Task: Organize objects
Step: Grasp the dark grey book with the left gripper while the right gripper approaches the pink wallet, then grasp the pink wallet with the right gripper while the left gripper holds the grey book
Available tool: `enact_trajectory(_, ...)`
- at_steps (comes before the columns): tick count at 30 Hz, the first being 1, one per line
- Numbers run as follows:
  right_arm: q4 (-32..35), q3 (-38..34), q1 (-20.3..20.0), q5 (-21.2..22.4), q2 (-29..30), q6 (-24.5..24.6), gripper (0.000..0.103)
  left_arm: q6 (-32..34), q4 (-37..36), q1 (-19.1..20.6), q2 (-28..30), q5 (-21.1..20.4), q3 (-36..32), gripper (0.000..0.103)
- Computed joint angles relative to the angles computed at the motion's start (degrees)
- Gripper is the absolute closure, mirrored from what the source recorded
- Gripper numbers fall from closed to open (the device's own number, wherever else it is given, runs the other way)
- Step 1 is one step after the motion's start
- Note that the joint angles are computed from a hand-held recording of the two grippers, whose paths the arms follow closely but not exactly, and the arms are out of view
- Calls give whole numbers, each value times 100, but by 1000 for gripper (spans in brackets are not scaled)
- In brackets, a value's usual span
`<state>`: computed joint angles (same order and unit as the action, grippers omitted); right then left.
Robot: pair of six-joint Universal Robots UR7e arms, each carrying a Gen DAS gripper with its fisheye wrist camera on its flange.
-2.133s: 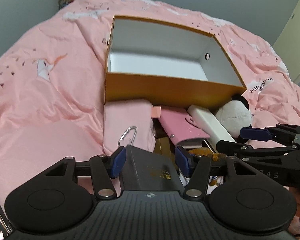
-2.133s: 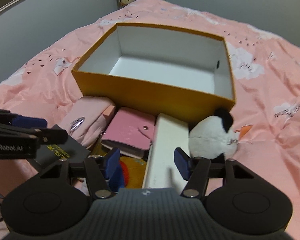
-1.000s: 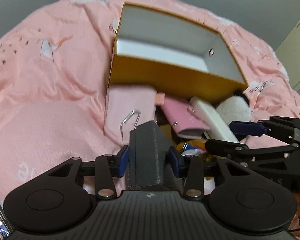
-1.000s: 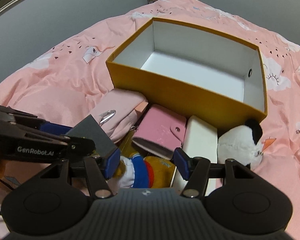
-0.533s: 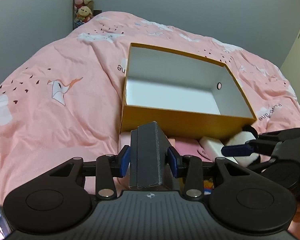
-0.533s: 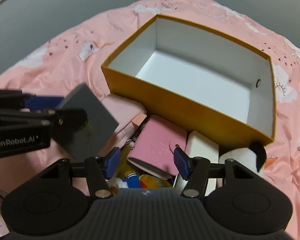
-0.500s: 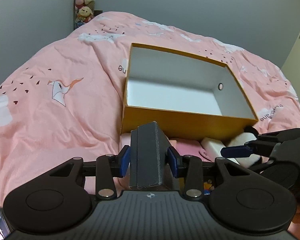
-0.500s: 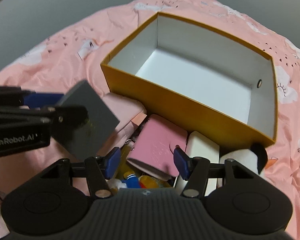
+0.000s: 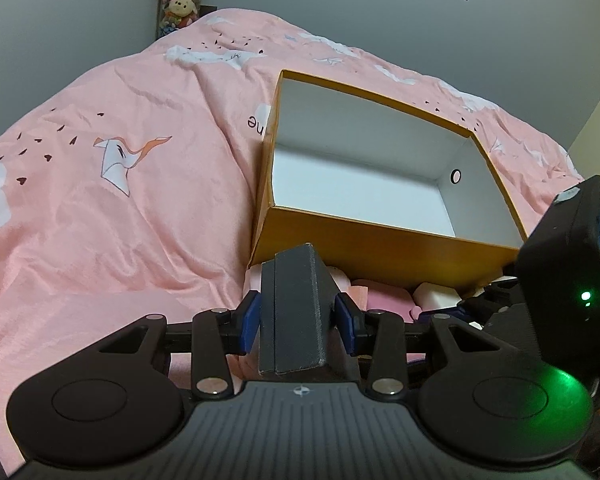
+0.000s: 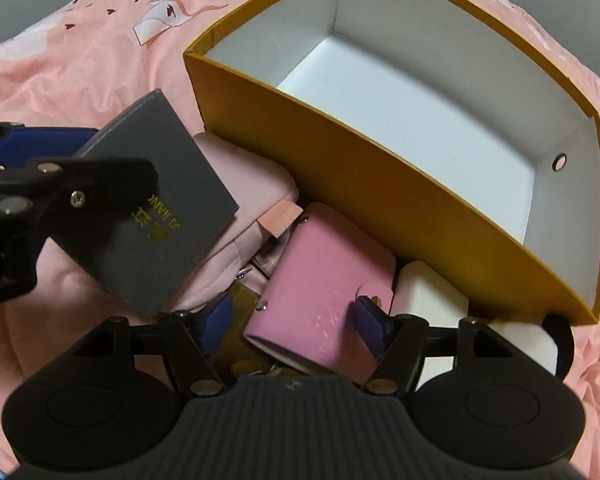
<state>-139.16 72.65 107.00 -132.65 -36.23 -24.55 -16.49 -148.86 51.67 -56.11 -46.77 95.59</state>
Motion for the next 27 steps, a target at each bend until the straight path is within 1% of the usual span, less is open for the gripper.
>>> enact_trajectory(4, -35, -38, 30, -132, 108, -82, 29, -46, 31, 17, -11, -34, -5, 58)
enact_trajectory(6, -153, 2, 49, -206, 137, -187, 29, -59, 32, 20, -21, -43, 4, 58)
enact_trajectory(8, -157, 24, 55, -200, 122, -187, 31, -66, 44, 24, -32, -68, 4, 58)
enact_trajectory(9, -159, 34, 58, -173, 102, -186, 37, -74, 54, 27, -38, -91, 3, 58)
enact_trajectory(10, -190, 49, 65, -151, 75, -193, 49, -72, 60, 31, -38, -95, -1, 58)
enact_trajectory(11, -220, 63, 74, -100, 32, -178, 55, -67, 57, 33, -38, -92, -1, 58)
enact_trajectory(12, -146, 43, 83, -42, -15, -94, 66, -57, 48, 29, -36, -75, 0, 58)
enact_trajectory(13, 31, -14, 87, 17, -54, 33, 68, -49, 47, 29, -36, -78, -3, 58)
enact_trajectory(14, 89, -26, 90, 37, -82, 59, 69, -39, 47, 32, -37, -80, -3, 58)
enact_trajectory(19, 77, 108, 120, 4, -217, -21, 72, -61, 15, 58, -69, -133, 26, 58)
enact_trajectory(20, 77, 105, 96, 31, -250, -26, 74, -74, 16, 62, -73, -151, 22, 58)
enact_trajectory(21, 133, 92, 112, -5, -259, 58, 80, -89, 19, 64, -74, -170, 16, 58)
enact_trajectory(22, 96, 124, 117, -17, -301, 63, 81, -86, 17, 64, -72, -181, 9, 58)
enact_trajectory(25, 132, 276, 67, 90, -528, 198, 82, -101, 16, 88, -65, -304, -9, 58)
enact_trajectory(27, 286, 208, 45, 139, -563, 345, 82, -82, 18, 83, -44, -285, -20, 58)
